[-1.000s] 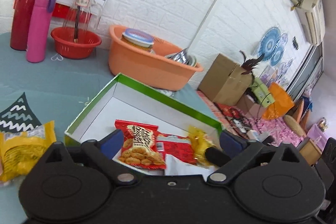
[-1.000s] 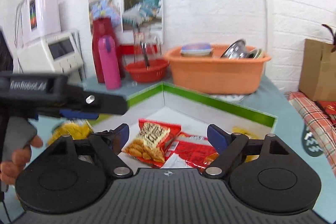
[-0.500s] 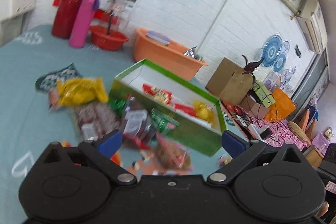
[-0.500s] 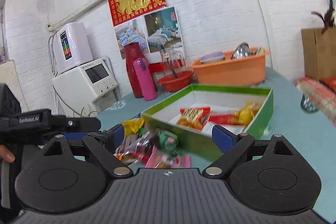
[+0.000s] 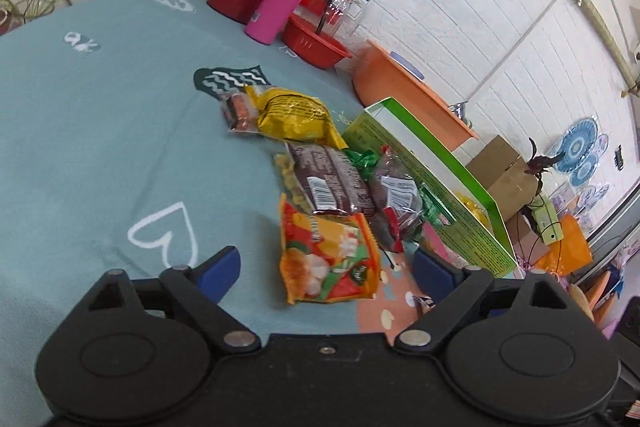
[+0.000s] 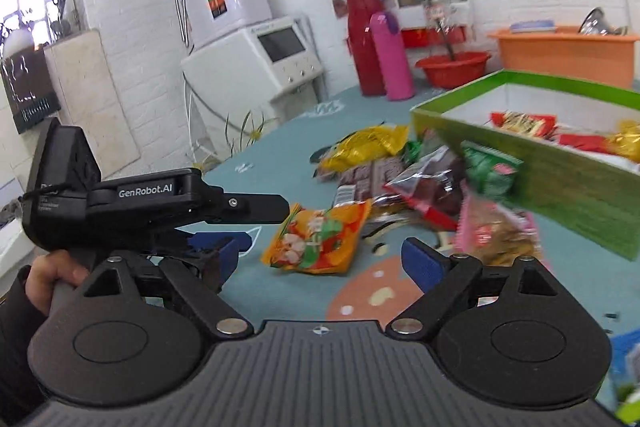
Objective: Organize snacks
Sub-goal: 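Grasp the orange-and-green snack bag with the right gripper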
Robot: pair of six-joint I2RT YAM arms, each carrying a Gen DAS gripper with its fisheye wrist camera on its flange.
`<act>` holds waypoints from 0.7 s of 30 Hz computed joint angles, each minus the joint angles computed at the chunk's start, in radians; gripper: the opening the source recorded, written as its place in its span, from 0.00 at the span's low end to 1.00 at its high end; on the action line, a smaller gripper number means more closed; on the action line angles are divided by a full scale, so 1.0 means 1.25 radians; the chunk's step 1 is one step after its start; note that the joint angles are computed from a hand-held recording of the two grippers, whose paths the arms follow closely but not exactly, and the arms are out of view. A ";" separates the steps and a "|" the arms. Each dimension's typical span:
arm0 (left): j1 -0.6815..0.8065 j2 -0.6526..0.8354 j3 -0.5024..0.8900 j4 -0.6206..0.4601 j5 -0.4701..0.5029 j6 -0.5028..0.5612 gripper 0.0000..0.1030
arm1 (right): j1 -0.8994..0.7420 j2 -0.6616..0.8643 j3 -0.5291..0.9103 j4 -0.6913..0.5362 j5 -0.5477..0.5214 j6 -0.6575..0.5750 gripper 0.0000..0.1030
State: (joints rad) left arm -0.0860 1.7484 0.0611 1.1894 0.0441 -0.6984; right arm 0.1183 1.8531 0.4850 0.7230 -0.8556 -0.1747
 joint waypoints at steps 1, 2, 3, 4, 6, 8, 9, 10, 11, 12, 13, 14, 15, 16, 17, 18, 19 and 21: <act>0.019 0.023 0.002 0.018 0.024 0.003 1.00 | 0.021 0.011 0.014 -0.005 0.020 0.002 1.00; 0.040 0.046 0.009 0.029 0.056 0.011 1.00 | 0.044 0.018 0.026 -0.011 0.050 0.006 1.00; 0.057 0.060 0.016 0.030 0.080 0.015 1.00 | 0.062 0.024 0.038 -0.020 0.079 0.007 1.00; 0.068 0.070 0.020 0.036 0.092 0.017 1.00 | 0.080 0.030 0.046 -0.021 0.103 0.007 1.00; 0.088 0.078 0.031 0.034 0.113 0.030 1.00 | 0.108 0.038 0.063 -0.034 0.142 0.000 1.00; 0.107 0.079 0.043 0.027 0.139 0.046 0.99 | 0.125 0.049 0.077 -0.037 0.166 0.007 1.00; 0.113 0.084 0.049 0.026 0.149 0.054 0.97 | 0.133 0.055 0.085 -0.041 0.179 0.008 1.00; 0.118 0.086 0.055 0.020 0.157 0.062 0.93 | 0.138 0.061 0.091 -0.040 0.188 0.009 1.00; 0.120 0.093 0.065 0.013 0.164 0.067 0.91 | 0.141 0.071 0.099 -0.037 0.196 0.012 1.00; 0.124 0.104 0.073 0.012 0.174 0.069 0.84 | 0.143 0.081 0.110 -0.043 0.202 0.015 1.00; 0.130 0.122 0.077 0.026 0.186 0.071 0.73 | 0.143 0.088 0.118 -0.050 0.201 0.017 1.00; 0.135 0.139 0.081 0.038 0.197 0.072 0.67 | 0.143 0.099 0.129 -0.056 0.198 0.021 0.96; 0.138 0.147 0.089 0.036 0.211 0.072 0.53 | 0.142 0.107 0.136 -0.062 0.195 0.023 0.85; 0.140 0.156 0.095 0.035 0.230 0.071 0.46 | 0.143 0.114 0.143 -0.070 0.194 0.026 0.77; 0.130 0.162 0.092 0.047 0.214 0.069 0.46 | 0.140 0.121 0.148 -0.080 0.182 0.023 0.67; 0.118 0.154 0.089 0.045 0.198 0.070 0.43 | 0.138 0.122 0.143 -0.072 0.181 0.028 0.62; 0.112 0.147 0.083 0.045 0.188 0.066 0.42 | 0.135 0.117 0.135 -0.067 0.178 0.022 0.60; 0.099 0.124 0.064 0.057 0.180 0.052 0.41 | 0.128 0.098 0.107 -0.044 0.177 0.008 0.49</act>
State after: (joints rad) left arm 0.0379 1.9032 0.1415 1.2610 0.2690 -0.6335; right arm 0.2778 1.9752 0.6188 0.6685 -0.6341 -0.1641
